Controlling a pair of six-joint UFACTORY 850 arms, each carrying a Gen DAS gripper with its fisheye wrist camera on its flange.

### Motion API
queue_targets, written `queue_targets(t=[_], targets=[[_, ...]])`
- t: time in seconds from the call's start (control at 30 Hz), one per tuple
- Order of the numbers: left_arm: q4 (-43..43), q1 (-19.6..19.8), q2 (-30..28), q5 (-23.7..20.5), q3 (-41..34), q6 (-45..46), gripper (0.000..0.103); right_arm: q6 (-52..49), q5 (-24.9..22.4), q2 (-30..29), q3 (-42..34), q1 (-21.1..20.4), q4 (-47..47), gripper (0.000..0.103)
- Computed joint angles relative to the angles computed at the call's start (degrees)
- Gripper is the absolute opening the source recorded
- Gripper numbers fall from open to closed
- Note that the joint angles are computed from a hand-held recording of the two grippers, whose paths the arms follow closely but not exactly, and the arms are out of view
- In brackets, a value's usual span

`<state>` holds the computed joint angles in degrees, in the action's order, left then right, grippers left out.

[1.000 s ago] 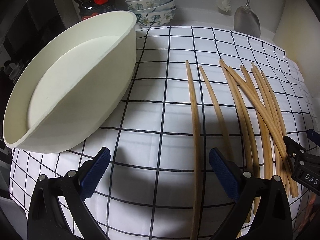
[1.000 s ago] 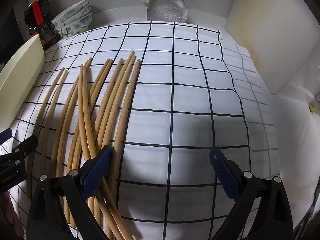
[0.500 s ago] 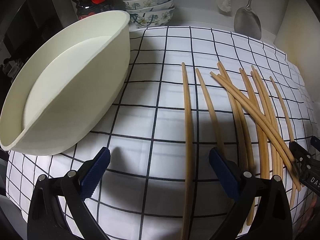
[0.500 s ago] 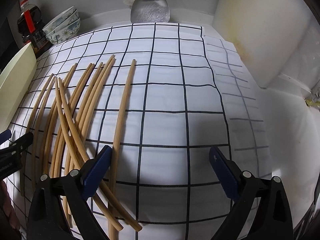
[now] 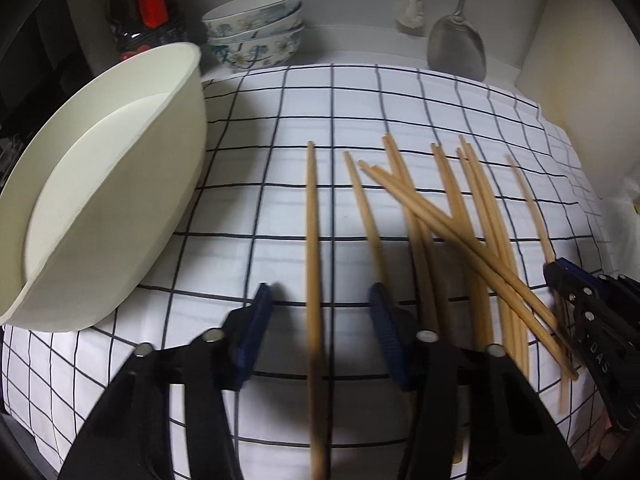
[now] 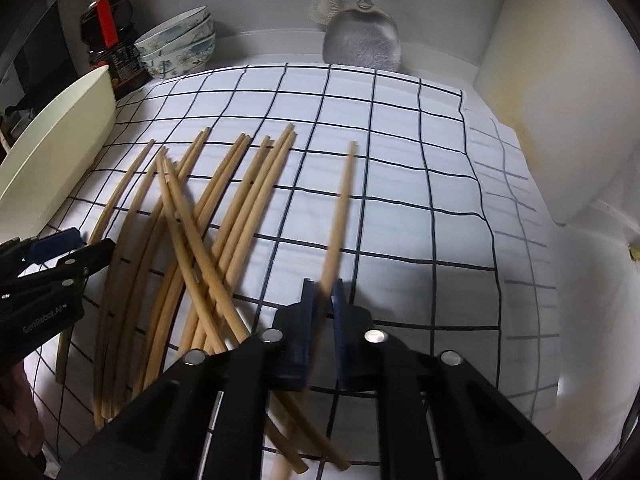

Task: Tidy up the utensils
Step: 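Close the left tool on one wooden chopstick while the right tool grasps another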

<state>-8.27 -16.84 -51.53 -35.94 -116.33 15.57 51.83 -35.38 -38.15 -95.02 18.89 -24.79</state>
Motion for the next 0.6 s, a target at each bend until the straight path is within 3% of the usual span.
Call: queue_targets(t=[0.13,0.6], targets=[[-1.1,-0.3,-0.1,-0.5,-0.3,1.8,0.007,-0.3,1.9,0.8,1.3,-0.6,2.4,0.006],[-5.4,0.9,-0.8,-3.8,-3.0,5.3,0.007,8.0,5.0,5.0,7.0,-2.1,-0.9,0.006]])
